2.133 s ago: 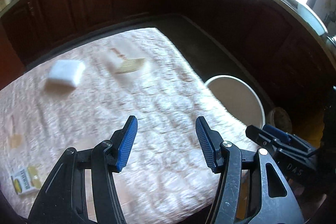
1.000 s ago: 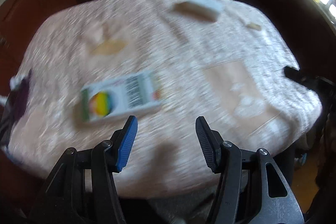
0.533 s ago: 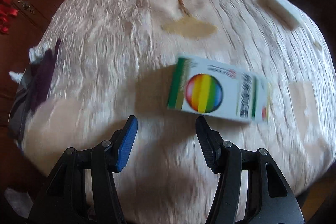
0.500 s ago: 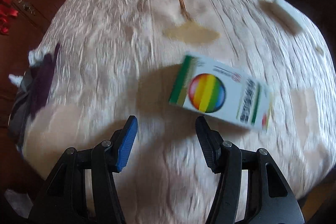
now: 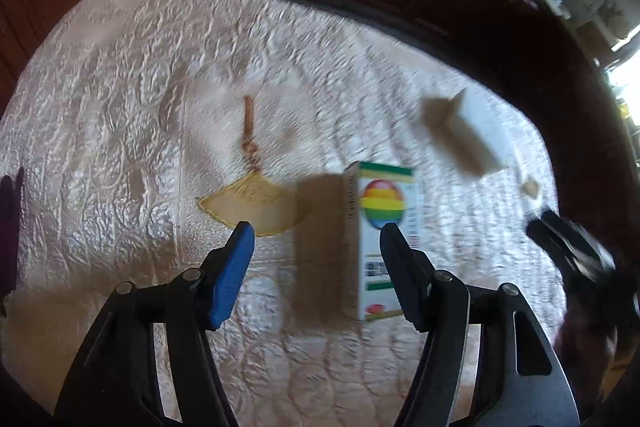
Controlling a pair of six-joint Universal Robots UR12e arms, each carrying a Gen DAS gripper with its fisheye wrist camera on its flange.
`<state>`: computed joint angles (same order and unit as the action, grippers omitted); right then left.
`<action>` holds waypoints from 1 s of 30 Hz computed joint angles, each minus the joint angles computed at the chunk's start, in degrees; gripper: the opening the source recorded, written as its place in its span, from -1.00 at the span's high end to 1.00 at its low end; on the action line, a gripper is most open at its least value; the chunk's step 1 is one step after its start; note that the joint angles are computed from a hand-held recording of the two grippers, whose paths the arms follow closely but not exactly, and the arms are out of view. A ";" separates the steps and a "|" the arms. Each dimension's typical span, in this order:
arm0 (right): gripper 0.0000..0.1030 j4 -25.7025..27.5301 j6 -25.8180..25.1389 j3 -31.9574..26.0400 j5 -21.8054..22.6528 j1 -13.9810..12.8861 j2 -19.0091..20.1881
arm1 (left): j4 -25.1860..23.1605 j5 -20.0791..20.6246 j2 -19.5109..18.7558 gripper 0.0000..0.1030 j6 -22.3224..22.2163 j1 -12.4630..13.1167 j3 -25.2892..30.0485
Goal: Collect trash
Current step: 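Grasp the rainbow-logo medicine box with the left gripper while the right gripper grasps the white sponge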
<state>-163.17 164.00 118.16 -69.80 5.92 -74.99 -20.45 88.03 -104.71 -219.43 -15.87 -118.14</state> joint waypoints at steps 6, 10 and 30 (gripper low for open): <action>-0.63 1.24 -6.34 -6.89 -3.53 2.48 4.66 | -1.00 0.29 0.37 -0.55 2.07 -1.81 0.62; -0.68 4.37 -9.41 -11.48 -5.85 3.74 8.11 | -1.89 1.58 -0.43 -0.55 2.71 -2.68 1.28; -0.43 10.10 -2.55 -1.00 -2.80 0.27 1.08 | -5.55 7.34 -7.72 -0.50 1.98 -5.18 7.06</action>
